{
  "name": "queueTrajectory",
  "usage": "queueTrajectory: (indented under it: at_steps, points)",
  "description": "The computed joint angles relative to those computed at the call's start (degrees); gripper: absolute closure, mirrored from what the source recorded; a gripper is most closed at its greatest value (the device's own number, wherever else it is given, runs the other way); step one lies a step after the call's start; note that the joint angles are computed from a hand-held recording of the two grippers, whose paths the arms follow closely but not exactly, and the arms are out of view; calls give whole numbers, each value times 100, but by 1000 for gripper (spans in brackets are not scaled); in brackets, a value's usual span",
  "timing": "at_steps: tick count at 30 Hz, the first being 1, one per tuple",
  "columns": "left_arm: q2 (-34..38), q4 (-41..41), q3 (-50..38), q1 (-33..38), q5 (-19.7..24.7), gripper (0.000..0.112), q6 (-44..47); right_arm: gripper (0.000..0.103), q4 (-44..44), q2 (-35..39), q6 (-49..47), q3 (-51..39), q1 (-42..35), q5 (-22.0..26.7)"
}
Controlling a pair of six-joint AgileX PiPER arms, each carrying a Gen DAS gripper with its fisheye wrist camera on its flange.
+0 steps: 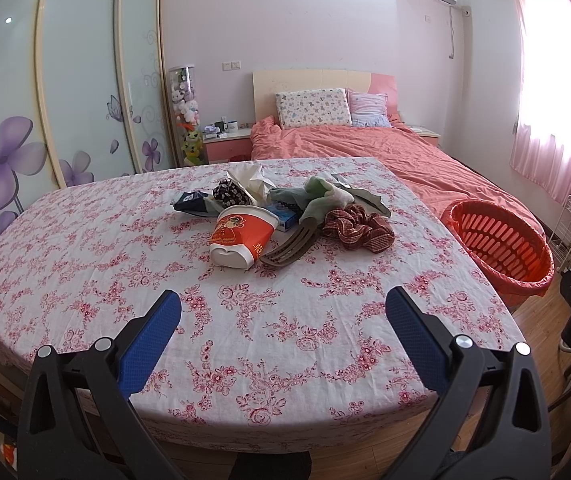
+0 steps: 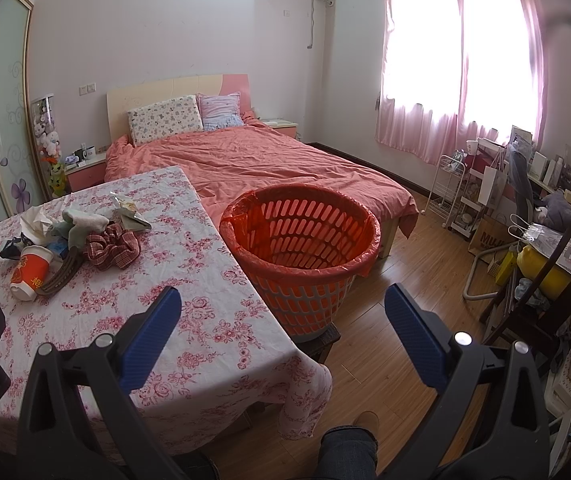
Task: Collect trash
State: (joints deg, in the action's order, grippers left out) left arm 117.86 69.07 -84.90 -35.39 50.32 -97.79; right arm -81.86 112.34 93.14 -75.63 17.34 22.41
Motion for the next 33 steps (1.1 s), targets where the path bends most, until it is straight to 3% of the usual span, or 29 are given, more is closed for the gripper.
queueTrajectory:
  at_steps: [33]
  points:
    - [105, -15, -36, 105, -36, 11, -35, 4, -14, 104, 23, -99, -9, -85]
